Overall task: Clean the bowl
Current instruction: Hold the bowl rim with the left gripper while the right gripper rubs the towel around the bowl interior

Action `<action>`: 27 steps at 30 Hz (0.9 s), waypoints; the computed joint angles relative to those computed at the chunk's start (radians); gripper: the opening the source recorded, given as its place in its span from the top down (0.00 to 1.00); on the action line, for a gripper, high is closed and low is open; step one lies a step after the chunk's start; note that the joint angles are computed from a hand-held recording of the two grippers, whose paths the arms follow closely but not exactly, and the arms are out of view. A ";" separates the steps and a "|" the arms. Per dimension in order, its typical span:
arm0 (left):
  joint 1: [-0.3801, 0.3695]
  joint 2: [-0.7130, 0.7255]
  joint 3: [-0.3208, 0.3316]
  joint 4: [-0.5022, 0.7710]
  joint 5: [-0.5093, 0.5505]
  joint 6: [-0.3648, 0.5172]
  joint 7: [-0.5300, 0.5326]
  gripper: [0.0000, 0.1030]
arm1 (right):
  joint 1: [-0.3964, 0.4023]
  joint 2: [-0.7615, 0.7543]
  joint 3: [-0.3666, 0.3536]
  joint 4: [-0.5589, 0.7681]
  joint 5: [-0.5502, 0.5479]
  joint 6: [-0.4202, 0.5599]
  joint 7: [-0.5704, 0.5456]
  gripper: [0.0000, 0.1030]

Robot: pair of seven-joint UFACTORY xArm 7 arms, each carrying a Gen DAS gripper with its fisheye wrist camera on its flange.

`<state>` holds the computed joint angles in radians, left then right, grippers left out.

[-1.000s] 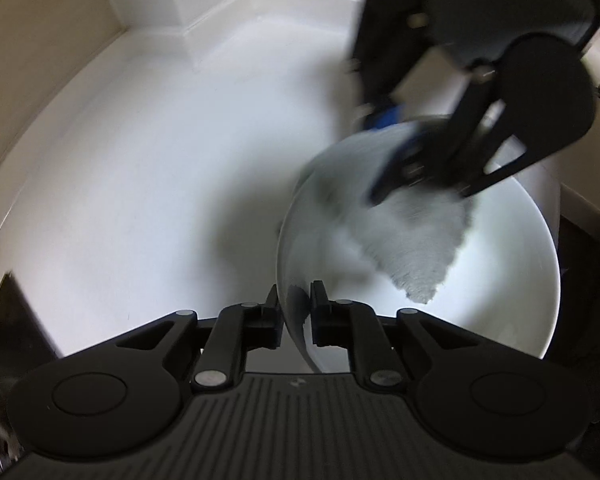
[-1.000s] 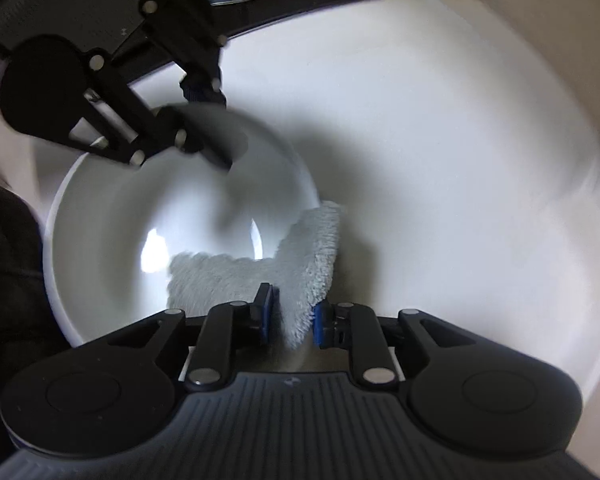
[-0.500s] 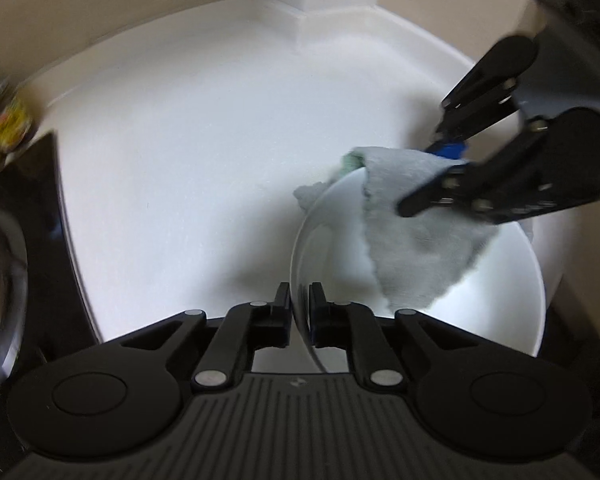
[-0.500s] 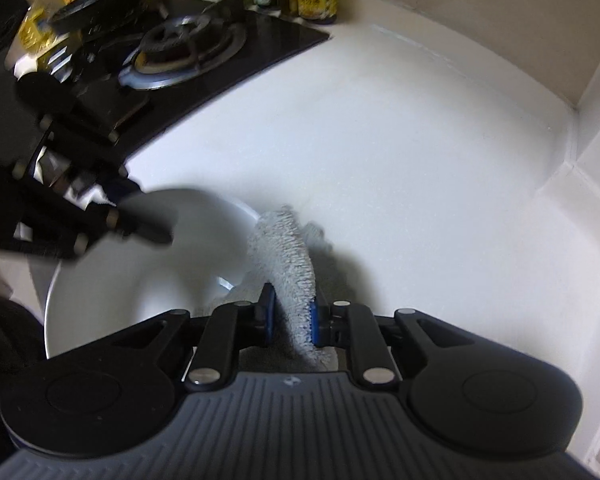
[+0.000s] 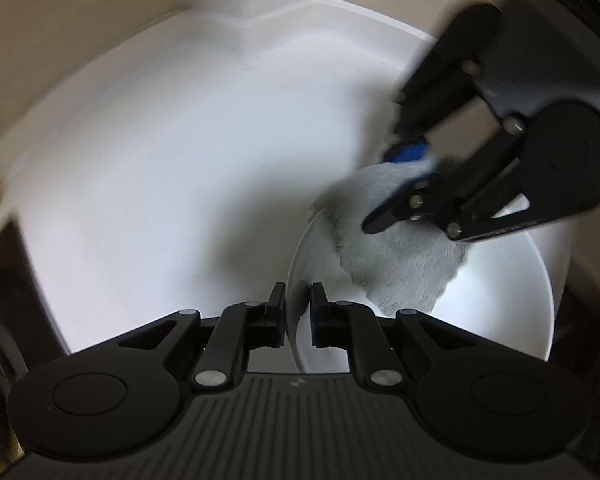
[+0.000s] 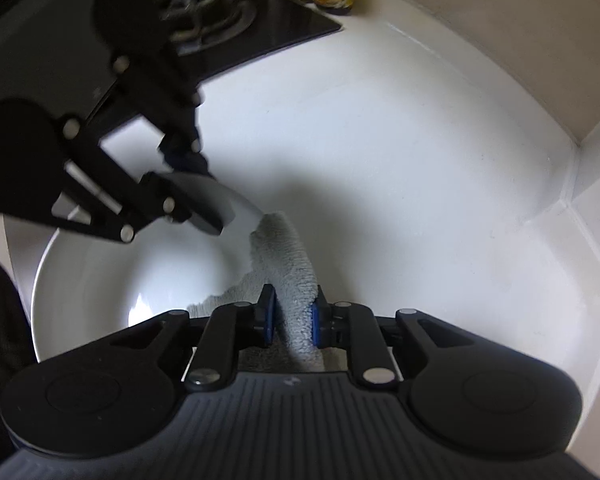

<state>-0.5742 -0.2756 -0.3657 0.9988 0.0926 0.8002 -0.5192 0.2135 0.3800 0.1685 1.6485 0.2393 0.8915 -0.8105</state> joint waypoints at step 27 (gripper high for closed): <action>0.029 0.282 0.096 0.295 0.122 0.076 0.104 0.88 | 0.024 -0.025 0.003 -0.078 -0.033 -0.087 0.043 0.85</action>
